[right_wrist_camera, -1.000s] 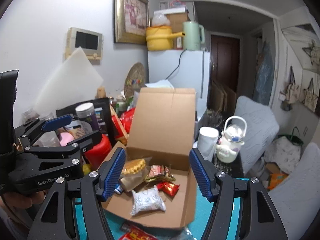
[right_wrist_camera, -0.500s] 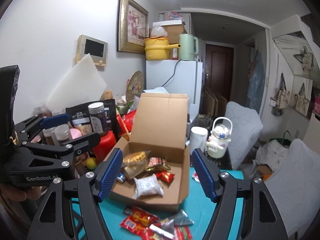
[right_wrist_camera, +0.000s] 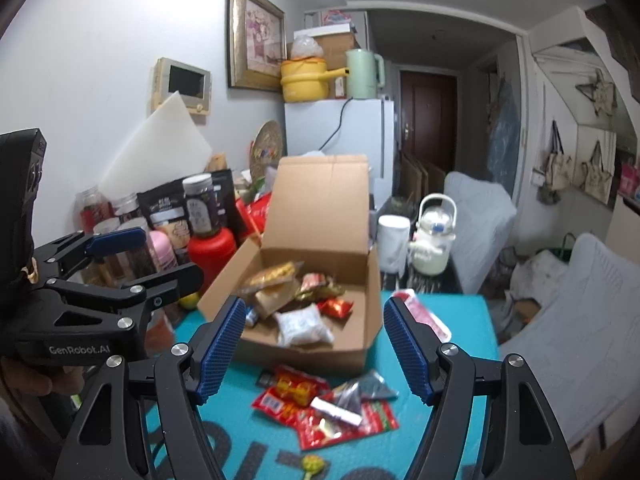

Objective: Organize snacks
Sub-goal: 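Withdraw both tools from the box toward the red packets and lollipop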

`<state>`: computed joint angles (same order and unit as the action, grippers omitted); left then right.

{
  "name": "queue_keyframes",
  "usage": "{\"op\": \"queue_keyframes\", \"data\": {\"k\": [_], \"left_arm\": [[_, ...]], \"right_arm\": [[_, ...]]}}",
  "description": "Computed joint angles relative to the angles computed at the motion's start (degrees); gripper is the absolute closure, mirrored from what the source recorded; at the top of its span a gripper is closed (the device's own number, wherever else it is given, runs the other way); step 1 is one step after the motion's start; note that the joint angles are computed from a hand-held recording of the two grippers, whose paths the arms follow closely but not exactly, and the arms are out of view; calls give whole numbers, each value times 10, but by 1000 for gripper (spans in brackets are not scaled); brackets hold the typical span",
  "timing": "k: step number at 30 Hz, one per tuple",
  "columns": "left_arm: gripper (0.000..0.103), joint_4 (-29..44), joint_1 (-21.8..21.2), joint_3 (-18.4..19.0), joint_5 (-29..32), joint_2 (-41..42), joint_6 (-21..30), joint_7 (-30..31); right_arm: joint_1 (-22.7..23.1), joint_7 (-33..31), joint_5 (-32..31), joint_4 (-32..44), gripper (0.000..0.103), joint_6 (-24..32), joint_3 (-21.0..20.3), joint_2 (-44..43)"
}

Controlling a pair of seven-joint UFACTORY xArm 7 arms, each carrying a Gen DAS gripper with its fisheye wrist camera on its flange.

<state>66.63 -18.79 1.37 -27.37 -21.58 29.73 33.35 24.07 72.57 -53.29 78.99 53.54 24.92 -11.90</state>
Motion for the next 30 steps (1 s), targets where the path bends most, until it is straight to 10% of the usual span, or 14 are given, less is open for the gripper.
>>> {"op": "queue_keyframes", "data": {"k": [30], "left_arm": [[7,-99,16,5,-30,6,86,46]], "right_arm": [[26,97,97,-146,31,-25,-15,0]]}}
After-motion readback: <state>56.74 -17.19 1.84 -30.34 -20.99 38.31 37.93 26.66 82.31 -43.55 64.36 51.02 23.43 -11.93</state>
